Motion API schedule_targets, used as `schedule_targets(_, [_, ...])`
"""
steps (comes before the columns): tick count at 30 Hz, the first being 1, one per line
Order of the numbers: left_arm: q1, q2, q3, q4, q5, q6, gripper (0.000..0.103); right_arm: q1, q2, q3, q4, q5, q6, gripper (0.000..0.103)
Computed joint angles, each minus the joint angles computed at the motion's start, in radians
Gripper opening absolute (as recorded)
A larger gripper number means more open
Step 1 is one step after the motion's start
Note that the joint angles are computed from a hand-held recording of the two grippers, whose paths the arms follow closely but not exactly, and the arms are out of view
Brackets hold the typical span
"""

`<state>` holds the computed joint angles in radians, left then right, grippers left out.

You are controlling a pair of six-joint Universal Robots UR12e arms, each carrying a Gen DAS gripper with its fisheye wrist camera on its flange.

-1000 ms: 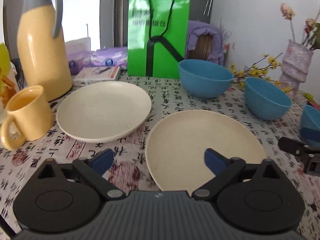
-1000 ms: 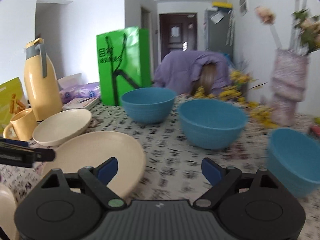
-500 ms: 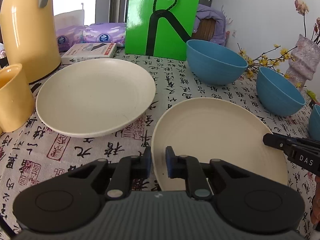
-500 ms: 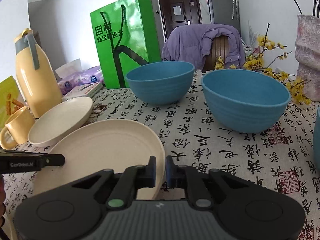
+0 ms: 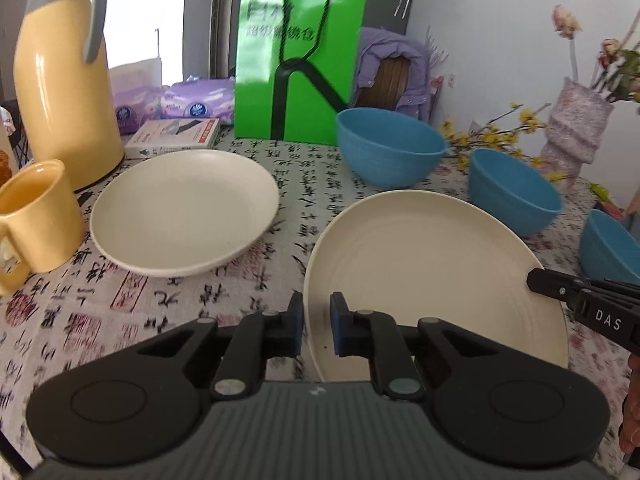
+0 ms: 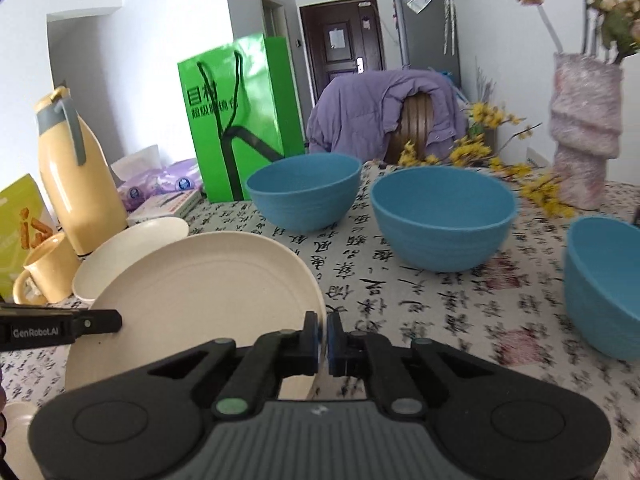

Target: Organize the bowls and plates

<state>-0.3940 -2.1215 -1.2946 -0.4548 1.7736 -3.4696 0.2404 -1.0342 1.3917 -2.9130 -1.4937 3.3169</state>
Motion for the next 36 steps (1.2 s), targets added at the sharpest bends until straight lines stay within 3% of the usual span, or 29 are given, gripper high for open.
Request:
schedule_targets(7, [-0.058,0.1,-0.158,0.106,0.056,-0.047,0.014,0.002,-0.13,0.182,-0.075,0.004,0.017,0.005])
schedule_targets(14, [-0.11,0.189,-0.3,0.125,0.096,-0.133,0.014,0.02,-0.247,0.358,-0.105,-0.011,0.024,0.005])
schedule_targets(20, [-0.151,0.245,-0.389,0.166,0.124,-0.142,0.014,0.032,-0.331,0.492,-0.15,-0.015,0.071,0.005])
schedule_targets(29, [-0.17,0.271,-0.431,0.2,0.171,-0.174,0.014,0.045,-0.353,0.523,-0.183,-0.017,0.061,0.005])
schedule_targets(36, [-0.158,0.291,-0.462,0.233,0.228,-0.215,0.013,0.066,-0.318,0.459,-0.154,0.004,0.01,0.005])
